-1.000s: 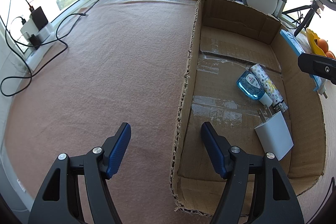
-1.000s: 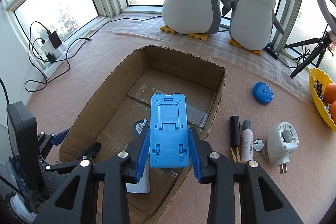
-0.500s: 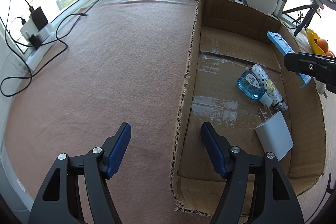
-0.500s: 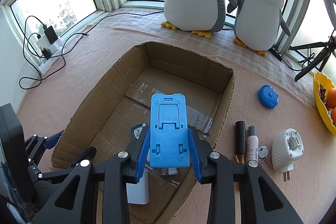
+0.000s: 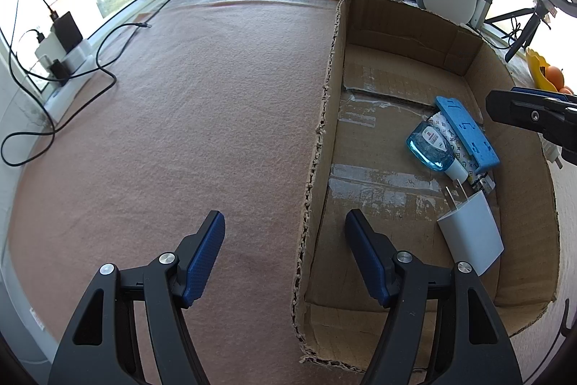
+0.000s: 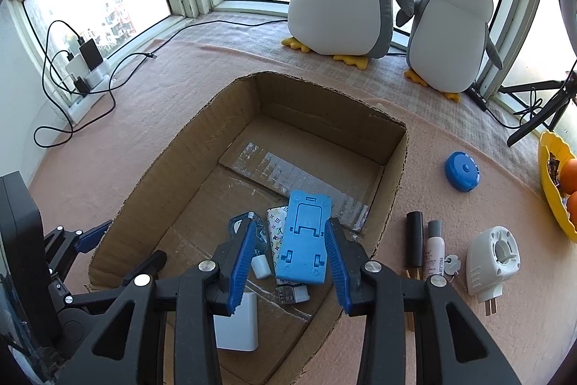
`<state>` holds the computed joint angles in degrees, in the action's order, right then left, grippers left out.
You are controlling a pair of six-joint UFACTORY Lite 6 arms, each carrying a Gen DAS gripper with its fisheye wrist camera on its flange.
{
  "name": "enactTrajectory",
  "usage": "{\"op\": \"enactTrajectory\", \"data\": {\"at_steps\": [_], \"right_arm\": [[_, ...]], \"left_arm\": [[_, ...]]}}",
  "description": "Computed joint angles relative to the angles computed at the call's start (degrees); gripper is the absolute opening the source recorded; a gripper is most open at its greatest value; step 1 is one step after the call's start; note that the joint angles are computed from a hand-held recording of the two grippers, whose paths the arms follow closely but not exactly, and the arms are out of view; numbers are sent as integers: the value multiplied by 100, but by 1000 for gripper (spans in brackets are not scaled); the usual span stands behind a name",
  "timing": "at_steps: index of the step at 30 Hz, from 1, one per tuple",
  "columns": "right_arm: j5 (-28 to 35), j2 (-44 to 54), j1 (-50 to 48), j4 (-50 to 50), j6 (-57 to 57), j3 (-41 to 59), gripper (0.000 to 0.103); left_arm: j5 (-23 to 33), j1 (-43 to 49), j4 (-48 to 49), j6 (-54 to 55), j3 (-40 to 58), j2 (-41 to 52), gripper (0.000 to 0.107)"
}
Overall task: Organize rigid objects
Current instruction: 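Open the right gripper and withdraw from the box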
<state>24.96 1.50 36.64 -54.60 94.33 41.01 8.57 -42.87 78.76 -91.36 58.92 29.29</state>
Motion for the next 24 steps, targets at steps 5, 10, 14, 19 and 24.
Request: {"op": "enactTrajectory", "data": {"at_steps": [5, 10, 14, 19, 24], "right_arm": [[-53, -245, -3, 57, 15, -156, 36], [-40, -777, -52, 143, 23, -518, 37], [23, -1489, -207, 368, -182, -985, 41], [441, -2617, -444, 895, -826, -1592, 42], [894, -3912, -1108, 1636, -1893, -2191, 42]], "left_arm": [[-3, 3, 41, -39, -6, 0, 71], [-5, 5, 50, -48, -7, 0, 71], [4, 2, 60, -53, -3, -1, 71], [22, -3, -46, 55, 23, -3, 71], [60, -28, 109, -115, 21, -2, 71]]}}
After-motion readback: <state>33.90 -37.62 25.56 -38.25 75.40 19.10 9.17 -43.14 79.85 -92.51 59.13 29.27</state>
